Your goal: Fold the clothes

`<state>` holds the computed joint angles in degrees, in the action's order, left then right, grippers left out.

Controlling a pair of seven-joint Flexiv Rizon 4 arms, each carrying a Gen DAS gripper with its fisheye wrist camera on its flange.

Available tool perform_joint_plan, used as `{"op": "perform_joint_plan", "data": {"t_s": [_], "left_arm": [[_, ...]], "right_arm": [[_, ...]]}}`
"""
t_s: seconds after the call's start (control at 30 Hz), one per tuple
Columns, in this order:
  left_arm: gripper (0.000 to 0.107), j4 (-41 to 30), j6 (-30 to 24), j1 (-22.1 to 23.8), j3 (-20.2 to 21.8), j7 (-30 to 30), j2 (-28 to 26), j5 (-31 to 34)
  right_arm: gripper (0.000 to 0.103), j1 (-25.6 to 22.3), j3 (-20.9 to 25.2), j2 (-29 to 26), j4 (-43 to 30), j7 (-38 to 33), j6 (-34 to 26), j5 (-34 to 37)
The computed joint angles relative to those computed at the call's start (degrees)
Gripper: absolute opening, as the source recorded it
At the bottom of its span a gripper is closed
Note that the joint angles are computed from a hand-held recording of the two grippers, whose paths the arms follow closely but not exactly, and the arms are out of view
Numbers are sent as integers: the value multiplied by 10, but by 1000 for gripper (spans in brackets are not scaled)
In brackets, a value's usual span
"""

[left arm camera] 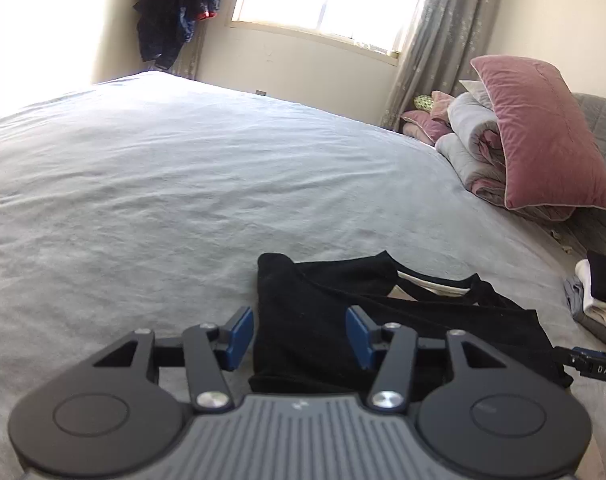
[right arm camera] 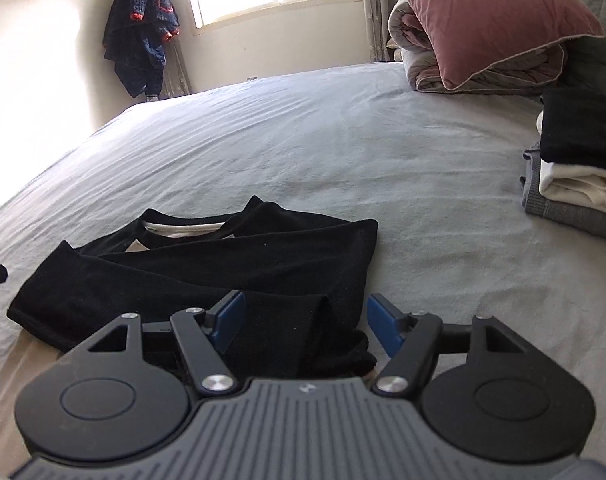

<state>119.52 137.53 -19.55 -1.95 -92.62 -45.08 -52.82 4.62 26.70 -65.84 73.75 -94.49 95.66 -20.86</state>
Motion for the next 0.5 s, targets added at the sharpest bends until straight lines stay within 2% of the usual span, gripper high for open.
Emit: {"op": "perform_joint_plan", "data": {"t_s": [0.07, 0.17, 0.2, 0.27, 0.33, 0.4, 0.5], "left_arm": [[51, 5, 13, 8, -7, -42, -12, -9], [49, -1, 11, 17, -17, -88, -28, -19], [47, -3, 8, 20, -20, -102, -33, -21], [47, -9, 5, 24, -23, -133, -42, -22], [47, -12, 9, 30, -25, -165, -45, -5], [47, -18, 2, 24, -18, -162, -49, -4], [47, -32, -8, 2, -6, -125, -55, -30]], "right_arm": [[70, 22, -33, -6, -15, 3, -2, 0], [57, 16, -20, -19, -21, -26, -14, -19], [54, 20, -28, -19, -17, -35, -4, -19], [54, 31, -51, -18, -3, -41, 34, -17], [48, 29, -53, -19, 8, -38, 59, -24], [46, 36, -71, -17, 21, -31, 92, -32], [46, 58, -113, -12, 33, -19, 129, -35]]}}
